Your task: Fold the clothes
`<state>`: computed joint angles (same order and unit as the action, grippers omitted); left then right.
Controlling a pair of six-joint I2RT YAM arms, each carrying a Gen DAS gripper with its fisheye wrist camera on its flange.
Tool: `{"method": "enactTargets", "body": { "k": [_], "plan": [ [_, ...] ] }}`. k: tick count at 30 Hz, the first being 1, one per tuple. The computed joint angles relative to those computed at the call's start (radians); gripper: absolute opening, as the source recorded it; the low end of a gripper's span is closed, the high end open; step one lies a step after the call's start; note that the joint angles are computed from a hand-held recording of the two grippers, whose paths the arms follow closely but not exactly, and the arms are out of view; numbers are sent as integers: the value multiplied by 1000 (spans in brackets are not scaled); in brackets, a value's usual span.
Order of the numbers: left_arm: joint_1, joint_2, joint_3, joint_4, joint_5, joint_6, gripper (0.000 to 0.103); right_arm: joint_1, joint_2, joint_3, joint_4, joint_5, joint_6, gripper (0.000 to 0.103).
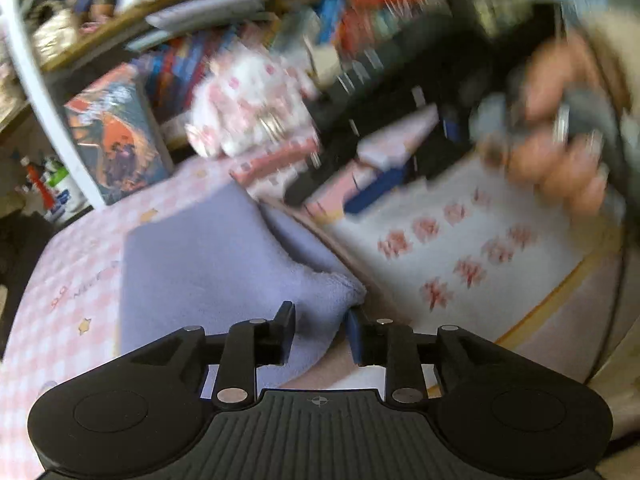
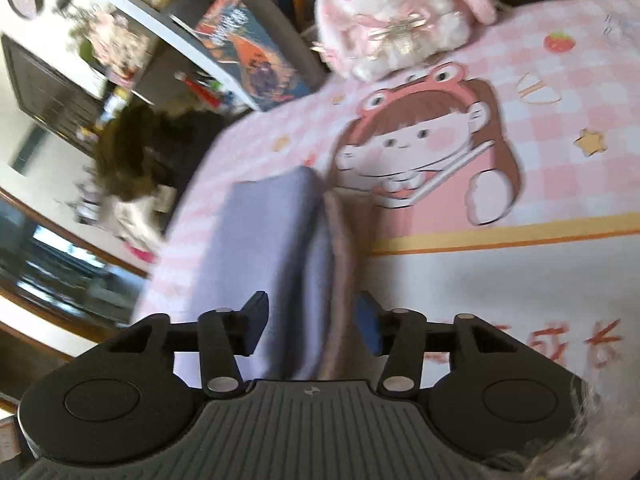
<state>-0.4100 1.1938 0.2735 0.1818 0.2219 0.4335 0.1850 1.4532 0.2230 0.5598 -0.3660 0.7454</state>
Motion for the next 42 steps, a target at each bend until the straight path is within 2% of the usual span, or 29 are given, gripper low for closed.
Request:
{"method": "enactTargets", "body": {
  "k": [2,4,7,8,10,16,20,22,23,24,25,27,29,30,32,33,35,37,39,41,42],
  "plan": [
    [123,-101,10,-83,136,-6,35,38,5,14,-5,3,13,52],
    [232,-121,41,-144,256,-3,45,83,31,38,-15,27,21,52],
    [335,-128,88,-256,374,62,46,132,88,75,-19,50,40,52],
    [349,-136,92,-279,385,87,46,145,101,85,-22,57,43,52],
    [364,-147,87,-284,369,106,47,168,124,103,-26,68,47,52],
    [386,1,93,-85,253,-32,47,208,162,132,-27,104,71,55],
    [415,87,113,-22,260,-95,45,229,190,149,-23,130,84,56],
    [418,121,130,-19,279,-80,45,240,206,162,-23,150,87,55],
    [417,140,138,-17,281,-77,46,245,213,169,-24,161,88,47],
    [415,158,145,-16,280,-77,45,254,218,177,-32,179,83,35],
    [410,182,155,-17,271,-82,42,268,208,175,-32,199,71,12],
    [395,241,190,-51,245,-82,42,310,152,144,-6,247,35,12],
    [388,297,222,-85,239,-68,42,367,31,69,53,303,-43,11],
    [386,313,224,-82,239,-52,42,385,4,65,28,327,-59,11],
    [379,329,223,-76,233,-29,43,406,12,105,-92,374,-45,11],
    [377,328,225,-81,233,-25,46,403,59,121,-109,384,-28,11],
    [371,323,228,-95,228,-12,46,362,196,116,-6,343,39,12],
    [376,323,228,-99,234,1,46,337,206,116,5,316,55,13],
    [386,326,231,-104,246,12,46,319,181,117,-16,295,55,18],
    [391,324,233,-113,250,19,46,312,173,116,-3,302,76,37],
    [389,325,235,-114,249,20,46,304,179,113,23,297,90,38]
  ]
}}
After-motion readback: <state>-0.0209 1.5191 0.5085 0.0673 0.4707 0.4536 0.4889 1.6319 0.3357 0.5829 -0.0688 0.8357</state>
